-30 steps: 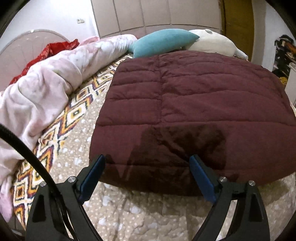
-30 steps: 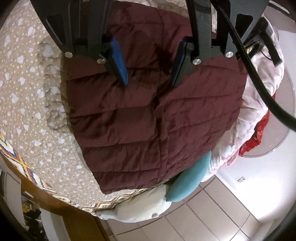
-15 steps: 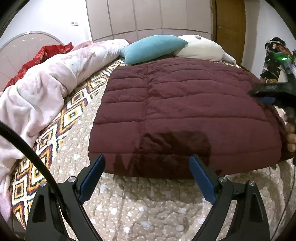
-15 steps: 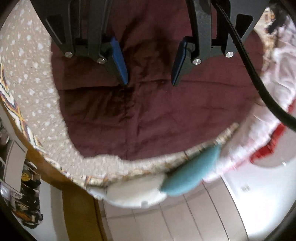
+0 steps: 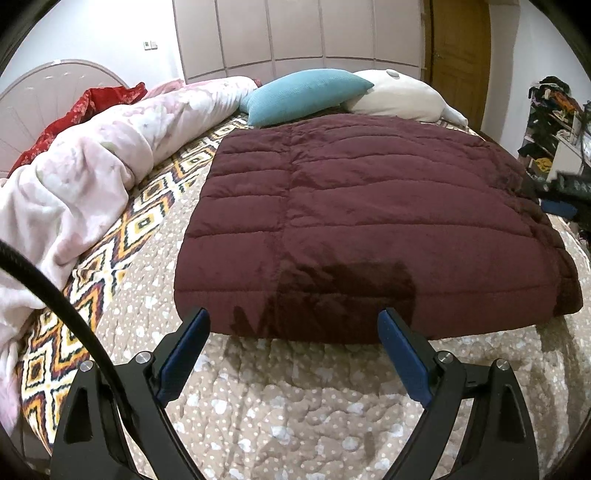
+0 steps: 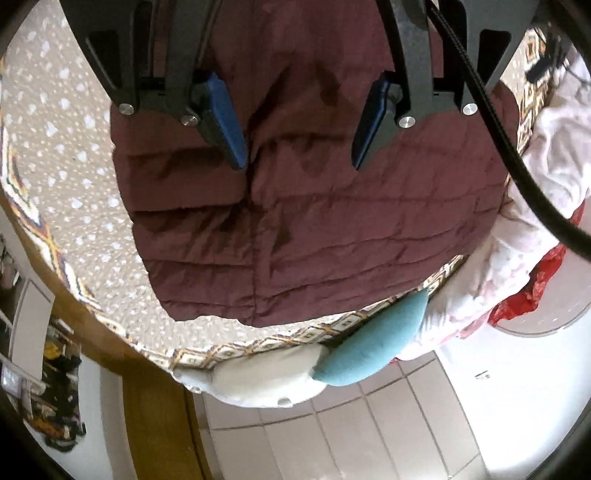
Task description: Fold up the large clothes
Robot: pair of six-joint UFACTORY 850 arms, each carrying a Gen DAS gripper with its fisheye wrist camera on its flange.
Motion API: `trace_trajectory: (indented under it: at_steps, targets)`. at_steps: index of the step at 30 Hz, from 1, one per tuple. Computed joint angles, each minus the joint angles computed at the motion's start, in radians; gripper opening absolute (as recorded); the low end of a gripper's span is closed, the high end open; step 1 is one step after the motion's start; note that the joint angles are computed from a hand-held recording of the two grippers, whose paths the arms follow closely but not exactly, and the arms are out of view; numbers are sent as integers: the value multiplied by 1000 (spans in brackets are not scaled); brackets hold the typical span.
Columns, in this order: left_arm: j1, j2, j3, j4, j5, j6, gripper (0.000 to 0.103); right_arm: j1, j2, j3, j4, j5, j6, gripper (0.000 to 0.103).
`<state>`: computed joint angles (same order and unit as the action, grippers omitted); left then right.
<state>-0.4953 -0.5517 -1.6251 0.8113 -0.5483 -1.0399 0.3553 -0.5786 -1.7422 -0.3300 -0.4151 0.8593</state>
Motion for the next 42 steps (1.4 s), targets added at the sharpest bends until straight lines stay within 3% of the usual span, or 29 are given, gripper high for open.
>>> trace_trajectory:
  at_steps: [3, 7, 12, 22, 30, 42]
  targets:
    - [6, -54, -57, 1, -53, 18, 92, 17, 3, 21, -29, -18, 6, 63]
    - [36, -117, -128, -146, -85, 155, 92, 14, -39, 8, 34, -49, -40, 65]
    - [38, -53, -52, -110, -31, 76, 92, 13, -18, 29, 50, -36, -38, 66]
    - [-12, 110, 110, 63, 38, -136, 92, 88, 124, 177, -222, -18, 170, 66]
    - [-79, 235, 235, 299, -20, -376, 92, 149, 200, 283, -298, -35, 247, 66]
    - [-141, 402, 384, 403, -52, -519, 92, 241, 352, 474, -403, -67, 489, 66]
